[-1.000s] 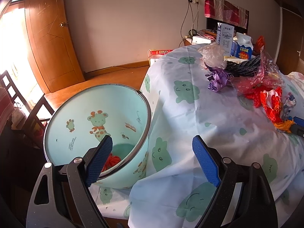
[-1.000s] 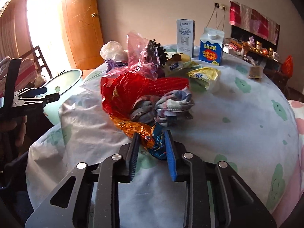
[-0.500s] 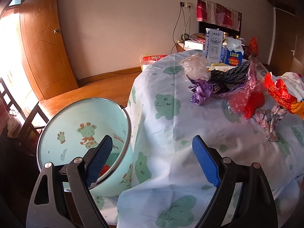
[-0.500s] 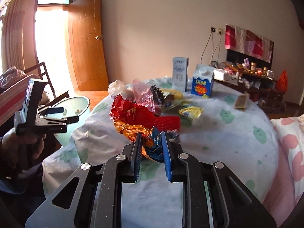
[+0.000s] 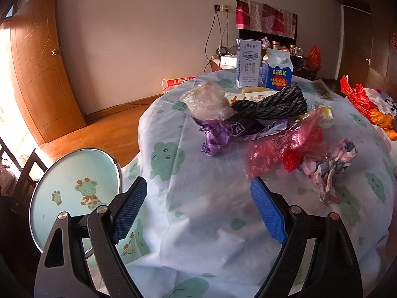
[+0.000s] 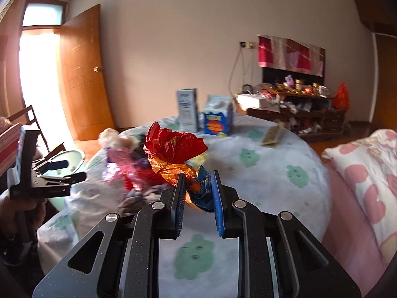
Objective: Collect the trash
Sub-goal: 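Grasp the pink plastic bag with the left gripper while the right holds the wrappers, then carry the pink bag and red-orange wrappers in both grippers over the blue bin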
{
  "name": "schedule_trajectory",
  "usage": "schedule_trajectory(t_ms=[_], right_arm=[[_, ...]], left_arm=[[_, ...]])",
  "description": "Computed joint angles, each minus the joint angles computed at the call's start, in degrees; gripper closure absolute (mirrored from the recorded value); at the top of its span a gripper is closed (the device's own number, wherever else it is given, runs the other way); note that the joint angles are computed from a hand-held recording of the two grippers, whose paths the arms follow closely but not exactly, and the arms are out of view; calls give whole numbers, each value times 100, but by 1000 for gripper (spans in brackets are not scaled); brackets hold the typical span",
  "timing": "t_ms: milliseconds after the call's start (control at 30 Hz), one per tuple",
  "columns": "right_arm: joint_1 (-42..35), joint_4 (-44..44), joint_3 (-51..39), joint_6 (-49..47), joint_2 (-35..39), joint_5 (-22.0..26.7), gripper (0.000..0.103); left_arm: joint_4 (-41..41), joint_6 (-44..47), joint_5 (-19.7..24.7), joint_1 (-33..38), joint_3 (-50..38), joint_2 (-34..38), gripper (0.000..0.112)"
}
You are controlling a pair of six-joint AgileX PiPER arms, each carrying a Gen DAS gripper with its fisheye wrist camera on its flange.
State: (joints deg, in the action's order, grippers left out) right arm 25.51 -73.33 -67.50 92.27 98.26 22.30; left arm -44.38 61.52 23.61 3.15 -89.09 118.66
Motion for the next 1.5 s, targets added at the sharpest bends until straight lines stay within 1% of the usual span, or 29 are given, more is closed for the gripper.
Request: schedule_trajectory(t_ms=[100,167,200,267,367,400,433,467,500,533,567,633,667,733,867,933,967,1233,1433,1500], right_arm=[[-180,-75,146,197,23,-58,82],[-229,-163,200,301,47,-96,82],[-231,-196,206,338,76,-112,82],[-263,-314,256,439,84,-169,82],[-294,-356,219,474,175,-257,82],[-303,-357,212,484,203,-290,82],[-307,-372,204,504,235,-311,82],[-302,-324,153,456,283,-313,82],[-286,-319,150,453,295,-309,82],[-272,-335,150,465,306,-312,82],[-271,-301,124,424,320,-314,82],[-236,-291,99,411,316,-291,82],[-222,-298,95,416,311,-287,82],[-180,-285,64,370,276,-265,82],[-50,-185,-98,153,234,-213,82],[0,-53,-255,-31,277,-237,82],[32,38,-364,-166,325,-248,82],[347,981,-1464,-1474,962,-251,82],[489,2175,-2651,-2921,1648,-186,82],[540,2726,-3200,-3570,1953,-110,82]], left_arm=[[216,-199,113,-162,-124,94,29],[579,-559,290,-294,-349,234,31],[673,-653,343,-343,-421,282,34],[945,-895,625,-430,-735,473,37],[1351,-1358,989,-525,-1258,810,46],[1386,-1423,1055,-542,-1381,890,51],[1357,-1384,1023,-557,-1396,900,69],[1243,-1265,1220,-536,-1529,969,86],[1176,-1190,1454,-514,-1674,1039,94],[1102,-1087,1459,-504,-1638,1006,95],[987,-884,1296,-505,-1462,902,96],[769,-587,1160,-456,-1236,744,97],[726,-563,1165,-424,-1208,703,97],[542,-349,1132,-318,-1038,550,97],[200,221,812,-35,-505,93,97],[173,312,685,141,-346,-61,97],[300,201,620,177,-373,-57,97],[302,147,559,895,-441,-83,97],[576,-160,565,1249,-720,86,97],[634,-206,523,1352,-726,89,97]])
